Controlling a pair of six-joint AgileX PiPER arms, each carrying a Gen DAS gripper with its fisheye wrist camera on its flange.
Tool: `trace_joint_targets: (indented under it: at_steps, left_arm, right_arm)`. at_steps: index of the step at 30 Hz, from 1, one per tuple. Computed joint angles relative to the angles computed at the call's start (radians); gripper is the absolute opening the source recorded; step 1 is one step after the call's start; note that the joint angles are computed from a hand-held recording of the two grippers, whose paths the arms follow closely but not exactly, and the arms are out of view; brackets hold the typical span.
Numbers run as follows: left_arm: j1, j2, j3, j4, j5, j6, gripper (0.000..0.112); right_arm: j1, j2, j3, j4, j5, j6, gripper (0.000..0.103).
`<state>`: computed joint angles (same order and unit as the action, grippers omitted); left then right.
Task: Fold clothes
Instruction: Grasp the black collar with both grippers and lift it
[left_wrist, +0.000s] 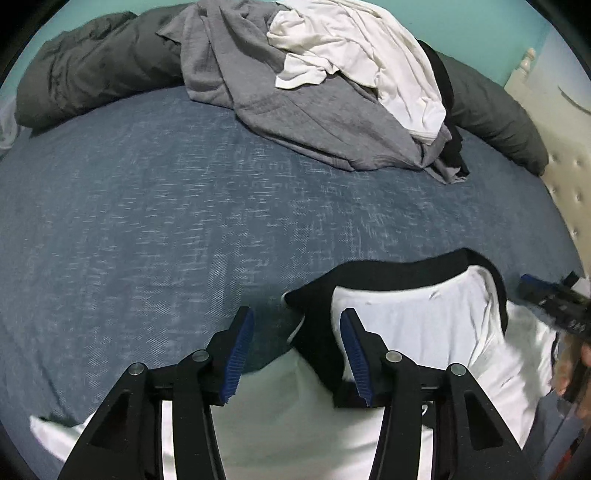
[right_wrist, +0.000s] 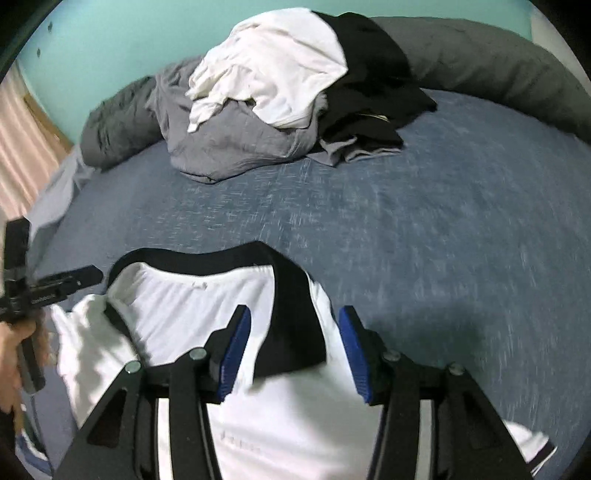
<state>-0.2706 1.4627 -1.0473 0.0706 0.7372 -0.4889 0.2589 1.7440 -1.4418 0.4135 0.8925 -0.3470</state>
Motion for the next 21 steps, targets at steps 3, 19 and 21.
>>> trace_joint_targets:
  at_steps: [3, 19, 21]
  left_arm:
    - [-0.005, 0.042, -0.022, 0.023, -0.004, 0.002, 0.053]
    - [-0.004, 0.129, -0.153, 0.164, 0.007, -0.075, 0.004]
    - [0.006, 0.152, -0.198, 0.157, 0.021, -0.075, 0.004]
  right_arm:
    - [0.059, 0.055, -0.045, -0.111, -0.011, 0.077, 0.051]
    - [0.083, 0.127, -0.120, -0.282, -0.129, 0.212, 0.004]
    - [0.086, 0.151, -0.190, -0.315, -0.107, 0.249, 0.004]
